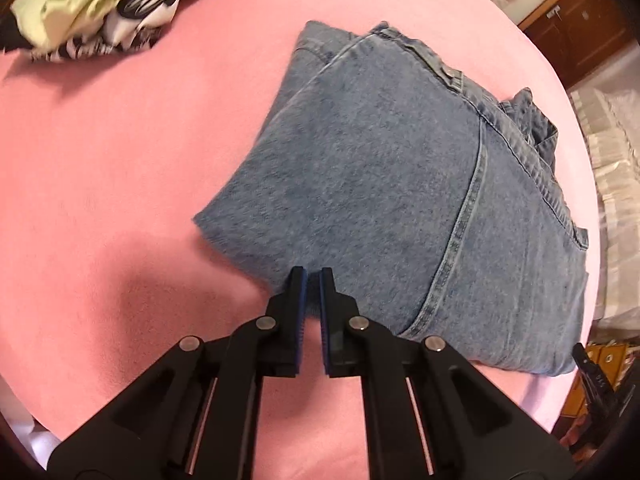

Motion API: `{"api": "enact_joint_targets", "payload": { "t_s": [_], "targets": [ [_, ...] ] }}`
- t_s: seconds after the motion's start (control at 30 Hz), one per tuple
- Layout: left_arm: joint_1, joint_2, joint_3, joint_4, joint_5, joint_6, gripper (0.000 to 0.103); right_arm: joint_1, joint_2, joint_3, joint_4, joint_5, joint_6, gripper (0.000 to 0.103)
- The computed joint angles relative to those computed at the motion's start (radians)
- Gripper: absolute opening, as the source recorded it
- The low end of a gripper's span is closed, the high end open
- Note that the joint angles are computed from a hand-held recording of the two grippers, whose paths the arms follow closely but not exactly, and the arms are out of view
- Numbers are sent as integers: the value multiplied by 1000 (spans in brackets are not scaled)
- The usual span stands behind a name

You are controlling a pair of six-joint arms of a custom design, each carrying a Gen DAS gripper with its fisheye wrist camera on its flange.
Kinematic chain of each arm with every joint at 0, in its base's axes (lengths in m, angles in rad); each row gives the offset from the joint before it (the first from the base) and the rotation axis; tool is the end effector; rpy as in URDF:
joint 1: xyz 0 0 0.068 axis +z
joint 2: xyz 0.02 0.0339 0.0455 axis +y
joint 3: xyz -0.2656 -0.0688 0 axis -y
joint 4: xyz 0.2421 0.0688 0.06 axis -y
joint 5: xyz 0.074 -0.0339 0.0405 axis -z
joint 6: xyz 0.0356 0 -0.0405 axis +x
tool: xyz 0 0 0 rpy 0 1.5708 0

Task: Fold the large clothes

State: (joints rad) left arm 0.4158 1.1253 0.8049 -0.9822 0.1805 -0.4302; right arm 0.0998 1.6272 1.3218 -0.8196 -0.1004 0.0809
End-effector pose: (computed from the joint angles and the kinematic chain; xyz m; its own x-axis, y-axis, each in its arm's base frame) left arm 0.1701 0.0681 0.2288 -0.6541 -0.7373 -0.1687 -0.6895 0.6730 -0.2678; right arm 0.3291 0.0365 0.2644 -0.9063 -0.0099 -0.4225 -0.0691 0.9897 0.1250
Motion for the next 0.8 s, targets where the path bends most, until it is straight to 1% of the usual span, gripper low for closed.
{"api": "enact_joint_targets", "payload": {
  "t_s": [0.07, 0.2, 0.27, 0.33, 0.4, 0.43, 0.53, 0.7, 0.8],
  "targets": [
    [36, -6, -28, 0, 30, 27, 5, 45, 20, 16, -8, 11, 32, 3],
    [95, -29, -82, 20, 90, 51, 5, 107, 61, 64, -16, -21, 105, 3],
    [89, -26, -89, 32, 87, 55, 5, 147, 112, 115, -12, -43, 136, 3],
    [65, -21, -95, 46, 69, 48, 5, 176, 214, 227, -55, -88, 201, 3],
    [44, -14, -98, 55, 54, 53, 5, 199, 283, 292, -58, -146, 274, 3],
    [46, -7, -98, 59, 54, 59, 5, 213, 304, 315, -58, -148, 290, 3],
    [77, 0, -103, 65, 90, 77, 5, 278, 388, 403, -68, -84, 313, 3],
    [170, 19, -111, 62, 179, 145, 5, 342, 522, 545, -115, -58, 308, 3],
    [210, 34, -109, 54, 222, 179, 5, 374, 565, 573, -117, 10, 277, 3]
  ]
}}
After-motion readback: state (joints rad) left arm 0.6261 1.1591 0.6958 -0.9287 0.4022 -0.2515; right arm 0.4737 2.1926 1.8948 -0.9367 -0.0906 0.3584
